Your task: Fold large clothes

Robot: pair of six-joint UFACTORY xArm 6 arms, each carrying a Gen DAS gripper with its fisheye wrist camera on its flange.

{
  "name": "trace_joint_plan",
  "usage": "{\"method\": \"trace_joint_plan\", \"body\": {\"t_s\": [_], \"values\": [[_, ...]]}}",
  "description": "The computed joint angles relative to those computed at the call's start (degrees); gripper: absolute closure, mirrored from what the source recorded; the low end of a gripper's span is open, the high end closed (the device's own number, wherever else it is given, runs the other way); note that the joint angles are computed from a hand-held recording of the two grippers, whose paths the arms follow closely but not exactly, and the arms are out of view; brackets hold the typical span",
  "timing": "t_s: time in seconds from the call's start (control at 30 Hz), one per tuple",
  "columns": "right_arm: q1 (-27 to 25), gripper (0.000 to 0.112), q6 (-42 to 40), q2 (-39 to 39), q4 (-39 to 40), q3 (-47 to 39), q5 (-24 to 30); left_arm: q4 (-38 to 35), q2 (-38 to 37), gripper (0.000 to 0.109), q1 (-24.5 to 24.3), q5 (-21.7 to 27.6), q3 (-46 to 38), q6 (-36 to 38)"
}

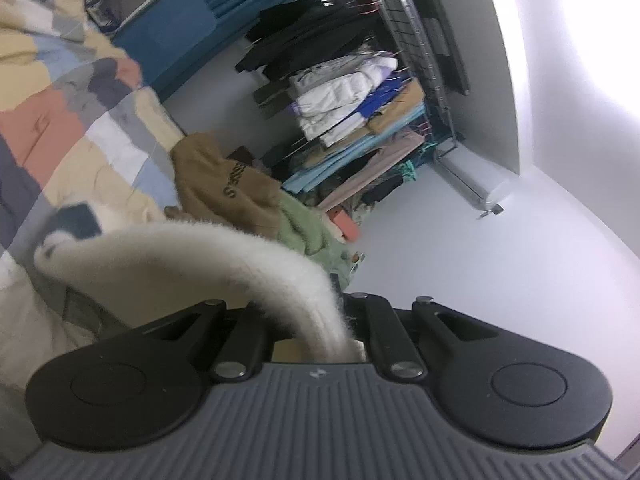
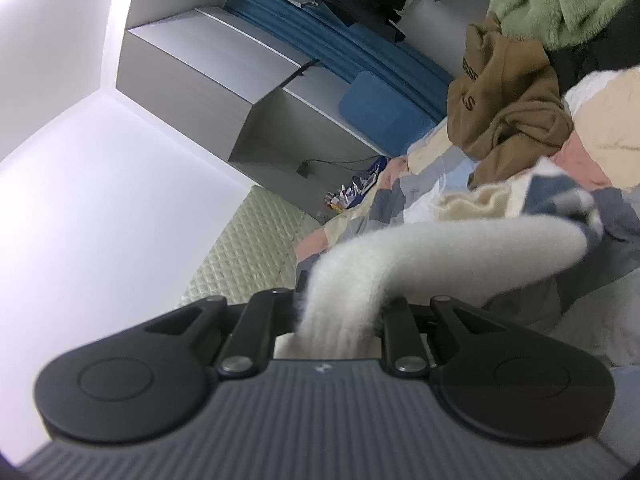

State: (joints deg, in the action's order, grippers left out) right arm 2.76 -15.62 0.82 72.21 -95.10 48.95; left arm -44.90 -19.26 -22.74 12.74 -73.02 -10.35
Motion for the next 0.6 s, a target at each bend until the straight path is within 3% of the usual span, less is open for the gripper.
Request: {"method": "trace_joint_plan", "body": {"t_s": [0.17,0.33,0.5,0.6], "values": [[1.0,0.092,6.5,2.0,-5.4,-4.1,-0.6,13.4,-1.4,0.1,0.8,0.2,1.2,-9.5],[1.9,0.091,11.9,5.4,-11.4,-6.5,-0.9,6.6,2.4,0.1,2.1,-1.0,1.4,-5.0],[2.0,0.091,12.3,8.3,-12.1,-6.3,-1.9,-6.4,10.9,0.1,2.8,-2.7,-2.6,6.8],[2.3,0.091,10.0,10.2,-11.2,-7.2,-3.8,-6.0,17.1,0.1,3.9,-2.8,-7.9,7.0]]}}
